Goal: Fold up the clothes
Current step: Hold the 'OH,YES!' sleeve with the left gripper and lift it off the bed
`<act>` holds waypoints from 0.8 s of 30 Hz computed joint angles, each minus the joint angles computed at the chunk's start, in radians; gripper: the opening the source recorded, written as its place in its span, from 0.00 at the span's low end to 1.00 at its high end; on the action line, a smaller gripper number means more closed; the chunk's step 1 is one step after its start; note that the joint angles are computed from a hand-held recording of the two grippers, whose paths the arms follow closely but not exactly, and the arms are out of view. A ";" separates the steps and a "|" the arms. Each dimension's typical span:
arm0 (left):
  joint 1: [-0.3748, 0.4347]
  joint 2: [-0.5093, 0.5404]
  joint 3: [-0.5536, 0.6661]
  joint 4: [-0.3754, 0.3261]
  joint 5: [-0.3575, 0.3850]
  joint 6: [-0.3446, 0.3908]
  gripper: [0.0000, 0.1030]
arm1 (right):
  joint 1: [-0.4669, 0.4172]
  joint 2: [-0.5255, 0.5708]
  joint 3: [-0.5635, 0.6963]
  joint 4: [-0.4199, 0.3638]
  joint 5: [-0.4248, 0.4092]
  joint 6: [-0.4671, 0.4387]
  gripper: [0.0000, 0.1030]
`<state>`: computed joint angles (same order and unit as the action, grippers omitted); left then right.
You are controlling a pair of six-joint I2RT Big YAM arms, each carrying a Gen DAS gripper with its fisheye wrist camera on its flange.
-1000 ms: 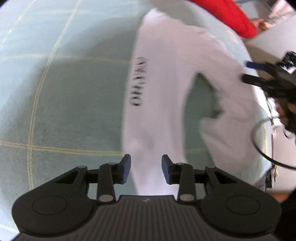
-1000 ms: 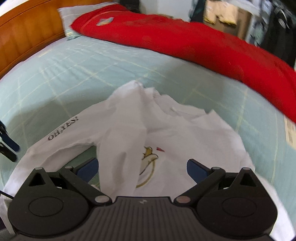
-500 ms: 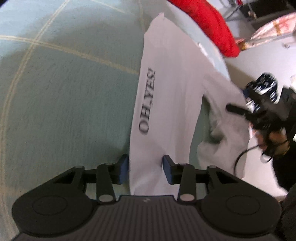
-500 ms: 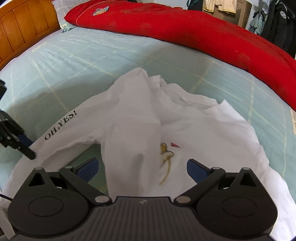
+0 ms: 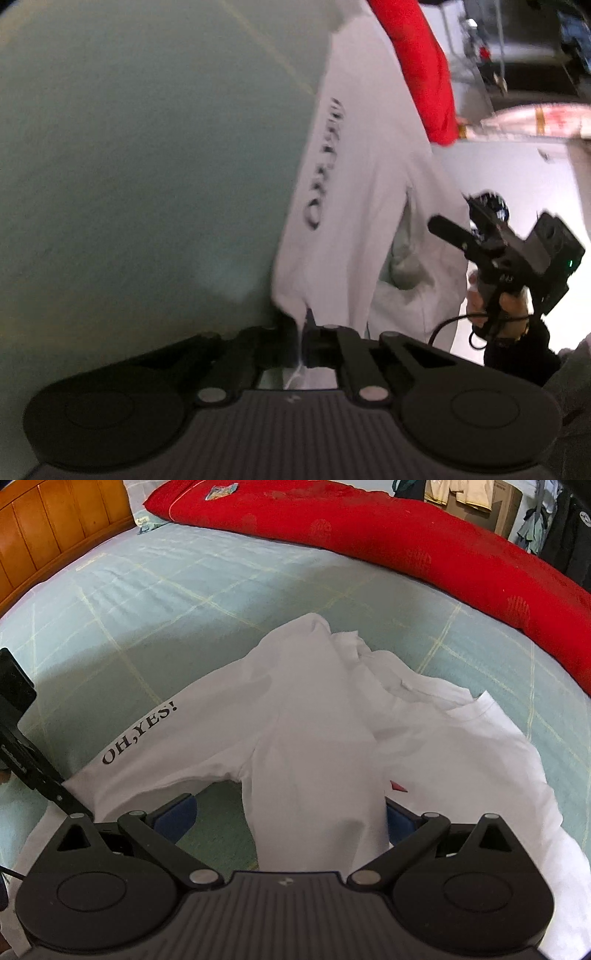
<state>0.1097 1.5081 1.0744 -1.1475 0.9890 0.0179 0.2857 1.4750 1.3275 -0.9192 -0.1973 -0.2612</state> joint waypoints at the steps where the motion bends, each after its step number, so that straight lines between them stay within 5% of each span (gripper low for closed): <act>1: -0.003 0.004 0.014 -0.023 -0.008 0.032 0.07 | 0.002 0.002 0.000 0.003 0.002 0.006 1.00; 3: 0.000 0.005 0.031 -0.064 -0.028 0.094 0.07 | 0.006 0.006 0.001 0.008 0.005 0.015 1.00; 9: -0.036 -0.067 0.034 -0.037 -0.143 0.042 0.07 | 0.003 0.004 0.004 0.003 0.021 0.006 1.00; 15: -0.062 -0.115 0.105 -0.116 -0.316 0.084 0.02 | -0.010 -0.007 -0.003 0.001 0.038 0.001 1.00; 24: 0.062 -0.123 0.244 -0.173 -0.567 0.132 0.02 | -0.018 -0.025 -0.017 0.017 0.043 0.004 1.00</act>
<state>0.1713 1.3848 1.3187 -1.3210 0.4218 0.1495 0.2673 1.4505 1.3106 -0.9018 -0.1545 -0.2573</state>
